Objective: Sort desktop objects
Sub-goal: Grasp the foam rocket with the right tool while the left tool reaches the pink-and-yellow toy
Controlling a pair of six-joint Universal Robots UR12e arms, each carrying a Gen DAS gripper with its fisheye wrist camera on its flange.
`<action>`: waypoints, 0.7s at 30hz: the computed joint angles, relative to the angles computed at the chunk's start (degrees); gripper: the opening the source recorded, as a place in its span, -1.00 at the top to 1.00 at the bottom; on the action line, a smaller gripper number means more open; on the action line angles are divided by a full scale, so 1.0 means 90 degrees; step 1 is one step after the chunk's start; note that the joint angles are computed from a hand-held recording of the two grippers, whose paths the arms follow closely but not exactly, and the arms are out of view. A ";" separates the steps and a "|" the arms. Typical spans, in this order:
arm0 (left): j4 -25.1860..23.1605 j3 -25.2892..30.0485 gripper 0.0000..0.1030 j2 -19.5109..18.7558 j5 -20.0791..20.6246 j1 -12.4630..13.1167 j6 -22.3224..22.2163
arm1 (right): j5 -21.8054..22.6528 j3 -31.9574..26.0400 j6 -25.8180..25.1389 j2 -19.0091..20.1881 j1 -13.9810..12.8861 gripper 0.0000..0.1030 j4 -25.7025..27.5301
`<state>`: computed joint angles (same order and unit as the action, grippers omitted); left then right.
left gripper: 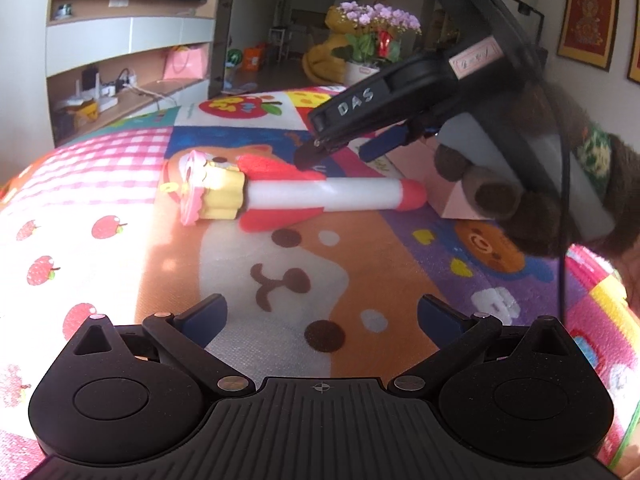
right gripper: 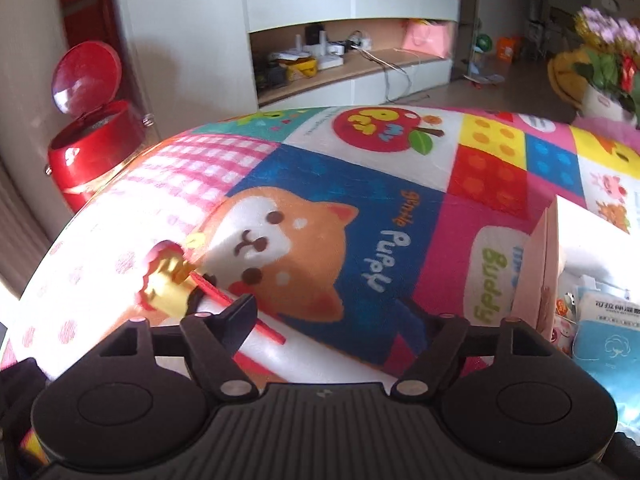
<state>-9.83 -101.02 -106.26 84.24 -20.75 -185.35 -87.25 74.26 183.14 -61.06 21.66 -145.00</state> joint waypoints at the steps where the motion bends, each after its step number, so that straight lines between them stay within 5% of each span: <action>1: -0.0028 0.0003 -1.00 0.0005 0.0089 -0.0013 0.0084 | 0.0203 -0.0050 0.0189 -0.0003 -0.0057 -0.51 0.0189; 4: -0.0131 0.0063 -1.00 -0.0017 0.0232 -0.0023 0.0226 | 0.1020 0.0049 0.0656 -0.0130 -0.0233 -0.52 0.0618; 8: -0.0130 0.0165 -1.00 -0.0081 0.0559 -0.0084 0.0362 | 0.1590 0.0564 0.0849 -0.0476 -0.0307 -0.63 0.0460; 12: -0.0184 0.0223 -1.00 -0.0111 0.0796 -0.0124 0.0478 | 0.2926 0.1039 0.1397 -0.0827 -0.0538 -0.63 0.0353; 14: -0.0228 0.0273 -1.00 -0.0145 0.0966 -0.0141 0.0550 | 0.2388 0.1254 0.1218 -0.1006 -0.0444 -0.63 -0.0123; 17: -0.0032 0.0328 -1.00 -0.0216 0.1542 -0.0198 0.0650 | 0.1019 0.1468 0.0121 -0.1139 -0.0153 -0.63 -0.0808; 21: 0.0119 0.0367 -1.00 -0.0228 0.2128 -0.0152 0.0437 | 0.0544 0.1571 -0.0984 -0.1096 0.0011 -0.63 -0.0976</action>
